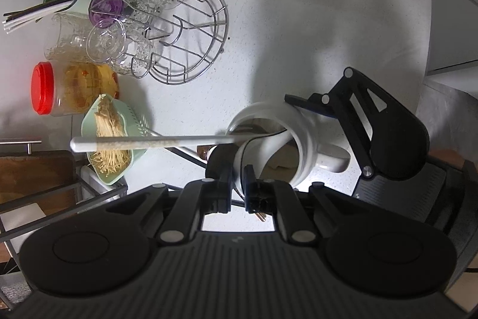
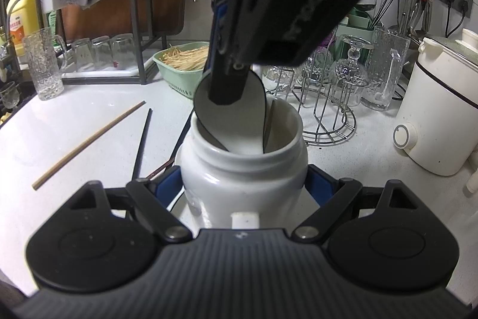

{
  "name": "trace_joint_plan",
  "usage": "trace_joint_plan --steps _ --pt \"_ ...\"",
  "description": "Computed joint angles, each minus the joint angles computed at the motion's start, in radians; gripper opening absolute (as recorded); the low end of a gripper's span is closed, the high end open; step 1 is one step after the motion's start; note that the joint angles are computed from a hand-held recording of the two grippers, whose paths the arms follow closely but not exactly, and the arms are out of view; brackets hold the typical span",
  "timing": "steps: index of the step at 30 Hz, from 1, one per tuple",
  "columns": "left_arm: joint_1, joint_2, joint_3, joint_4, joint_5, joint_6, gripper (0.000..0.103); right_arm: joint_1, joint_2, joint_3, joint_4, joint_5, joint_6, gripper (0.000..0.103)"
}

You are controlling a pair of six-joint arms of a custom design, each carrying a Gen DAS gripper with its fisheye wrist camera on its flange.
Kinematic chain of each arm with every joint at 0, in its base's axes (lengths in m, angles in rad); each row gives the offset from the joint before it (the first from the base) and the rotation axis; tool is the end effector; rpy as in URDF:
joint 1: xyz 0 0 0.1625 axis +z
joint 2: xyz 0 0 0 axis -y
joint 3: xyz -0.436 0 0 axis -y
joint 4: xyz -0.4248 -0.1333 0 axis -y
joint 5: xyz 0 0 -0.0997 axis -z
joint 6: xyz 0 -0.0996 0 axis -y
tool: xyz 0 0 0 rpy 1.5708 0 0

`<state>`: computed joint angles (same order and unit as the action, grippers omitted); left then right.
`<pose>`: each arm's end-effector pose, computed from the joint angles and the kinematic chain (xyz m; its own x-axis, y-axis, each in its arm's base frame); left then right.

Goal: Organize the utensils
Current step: 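Lower the white ceramic spoon into the jar and open the left gripper, then move the left gripper back over the utensils toward the wooden chopstick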

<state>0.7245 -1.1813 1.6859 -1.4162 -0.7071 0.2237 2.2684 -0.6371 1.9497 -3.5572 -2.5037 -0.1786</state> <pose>-0.2932 -0.5387 0.2483 0.0515 0.8915 -0.4501 0.5954 0.3345 0.7305 0.4095 -0.4056 0.0270 -0.6768 -0.1048 0.7286 -0.6323 0.5897 -0.5025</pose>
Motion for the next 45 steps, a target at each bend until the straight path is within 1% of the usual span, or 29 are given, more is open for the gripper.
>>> trace_joint_plan --steps 4,7,11,17,20,23,29,31,34,38,42,45 --pt "0.001 -0.001 0.0 -0.005 -0.01 0.018 0.02 0.0 0.003 -0.003 -0.002 0.001 -0.005 0.09" --pt "0.0 -0.003 -0.007 0.003 -0.022 0.013 0.024 -0.001 0.002 -0.002 -0.002 0.003 -0.008 0.09" --pt "0.001 -0.01 -0.016 -0.007 -0.038 0.006 0.025 -0.002 -0.002 0.001 0.004 0.006 -0.008 0.09" --pt "-0.003 -0.032 -0.033 -0.042 -0.079 -0.047 0.026 -0.002 -0.003 0.001 0.005 0.009 -0.003 0.09" --pt "-0.011 -0.062 -0.032 -0.071 -0.12 -0.078 0.026 -0.001 0.0 0.0 -0.003 0.008 -0.007 0.09" --pt "-0.021 -0.103 -0.011 -0.123 -0.135 -0.078 0.026 -0.001 0.0 -0.001 0.0 0.006 -0.003 0.09" --pt "-0.013 -0.167 -0.009 -0.196 -0.176 -0.157 0.026 -0.001 -0.005 -0.003 0.026 0.005 0.011 0.09" --pt "-0.012 -0.19 0.002 -0.266 -0.159 -0.157 0.026 -0.001 -0.008 -0.003 0.035 0.005 0.015 0.09" --pt "-0.002 -0.204 -0.013 -0.311 -0.151 -0.194 0.026 0.0 -0.012 -0.005 0.055 0.003 0.031 0.09" --pt "0.004 -0.241 -0.001 -0.381 -0.146 -0.222 0.026 0.0 -0.015 -0.006 0.073 0.001 0.041 0.09" --pt "0.004 -0.294 0.035 -0.426 -0.141 -0.261 0.026 0.0 -0.016 -0.004 0.069 0.003 0.039 0.09" --pt "0.004 -0.347 0.07 -0.42 -0.122 -0.331 0.026 0.0 -0.017 -0.003 0.072 0.003 0.04 0.09"
